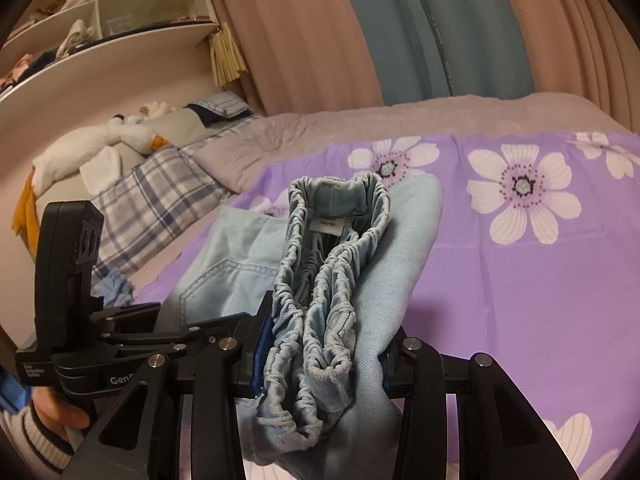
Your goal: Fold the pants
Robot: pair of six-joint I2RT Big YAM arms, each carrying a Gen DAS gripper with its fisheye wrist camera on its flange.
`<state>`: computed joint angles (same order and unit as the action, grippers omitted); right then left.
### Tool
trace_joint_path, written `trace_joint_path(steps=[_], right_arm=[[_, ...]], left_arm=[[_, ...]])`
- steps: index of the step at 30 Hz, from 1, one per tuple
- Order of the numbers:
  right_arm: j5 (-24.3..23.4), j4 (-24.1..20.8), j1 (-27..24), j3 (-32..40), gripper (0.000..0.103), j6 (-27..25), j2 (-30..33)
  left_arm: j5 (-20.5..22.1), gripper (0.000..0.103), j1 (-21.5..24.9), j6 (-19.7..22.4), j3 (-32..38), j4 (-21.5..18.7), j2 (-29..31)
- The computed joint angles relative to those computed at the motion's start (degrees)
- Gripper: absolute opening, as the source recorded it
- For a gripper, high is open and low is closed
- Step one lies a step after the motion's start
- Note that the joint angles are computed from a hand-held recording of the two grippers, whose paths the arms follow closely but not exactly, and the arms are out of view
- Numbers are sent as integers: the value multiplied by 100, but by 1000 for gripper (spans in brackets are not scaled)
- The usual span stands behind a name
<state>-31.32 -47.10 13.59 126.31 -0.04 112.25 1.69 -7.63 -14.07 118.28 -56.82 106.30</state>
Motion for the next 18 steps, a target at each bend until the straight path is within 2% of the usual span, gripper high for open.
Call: trace_joint_path(steps=[18], right_arm=[[128, -367, 51, 374, 42, 37, 350]], left_arm=[[39, 40, 13, -78, 330, -232, 403]])
